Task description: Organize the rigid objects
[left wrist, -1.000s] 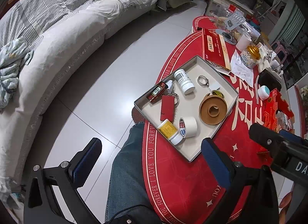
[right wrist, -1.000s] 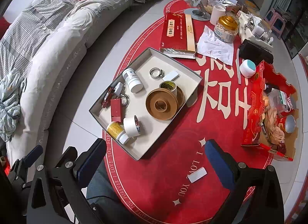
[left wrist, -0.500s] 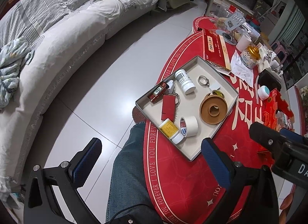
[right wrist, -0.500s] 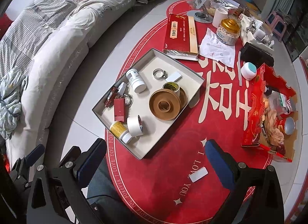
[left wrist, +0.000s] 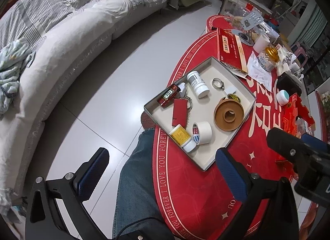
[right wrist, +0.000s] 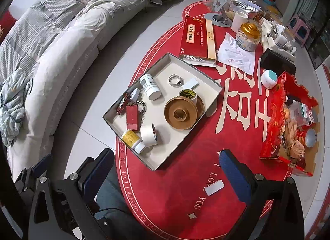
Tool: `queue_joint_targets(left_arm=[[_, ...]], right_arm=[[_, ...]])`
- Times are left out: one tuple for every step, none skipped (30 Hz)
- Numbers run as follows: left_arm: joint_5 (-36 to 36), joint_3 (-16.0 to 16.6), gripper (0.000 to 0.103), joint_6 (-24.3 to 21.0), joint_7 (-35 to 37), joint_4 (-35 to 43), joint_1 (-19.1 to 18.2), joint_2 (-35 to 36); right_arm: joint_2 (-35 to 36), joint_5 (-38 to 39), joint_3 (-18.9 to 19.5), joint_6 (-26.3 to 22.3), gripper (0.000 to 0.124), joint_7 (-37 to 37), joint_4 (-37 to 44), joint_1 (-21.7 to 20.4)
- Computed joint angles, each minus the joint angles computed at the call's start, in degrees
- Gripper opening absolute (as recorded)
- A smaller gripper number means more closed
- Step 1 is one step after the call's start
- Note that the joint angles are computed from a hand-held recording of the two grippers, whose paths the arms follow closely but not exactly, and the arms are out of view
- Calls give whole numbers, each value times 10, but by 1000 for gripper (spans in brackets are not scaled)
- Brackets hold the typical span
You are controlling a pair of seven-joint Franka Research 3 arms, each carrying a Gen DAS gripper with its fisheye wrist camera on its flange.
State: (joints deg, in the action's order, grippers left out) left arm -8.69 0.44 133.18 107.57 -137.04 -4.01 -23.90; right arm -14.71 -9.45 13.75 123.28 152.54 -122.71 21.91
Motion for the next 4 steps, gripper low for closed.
queue_joint_targets(left_arm=[[-1,0,103,3,0,-1,0,0],[-4,1,102,8,-2,-3,0,0],[-8,3,102,15,-2,-5,0,-2],[-6,2,102,17,-3,-5,1,-1]], right_arm=[[2,-1,0,-1,103,-1,2,0],[4,-3,1,-1,103,-2,5,0],[6,-4,1,-2,103,-3,8,1],[8,-4,1,-2,103,-4,9,2]])
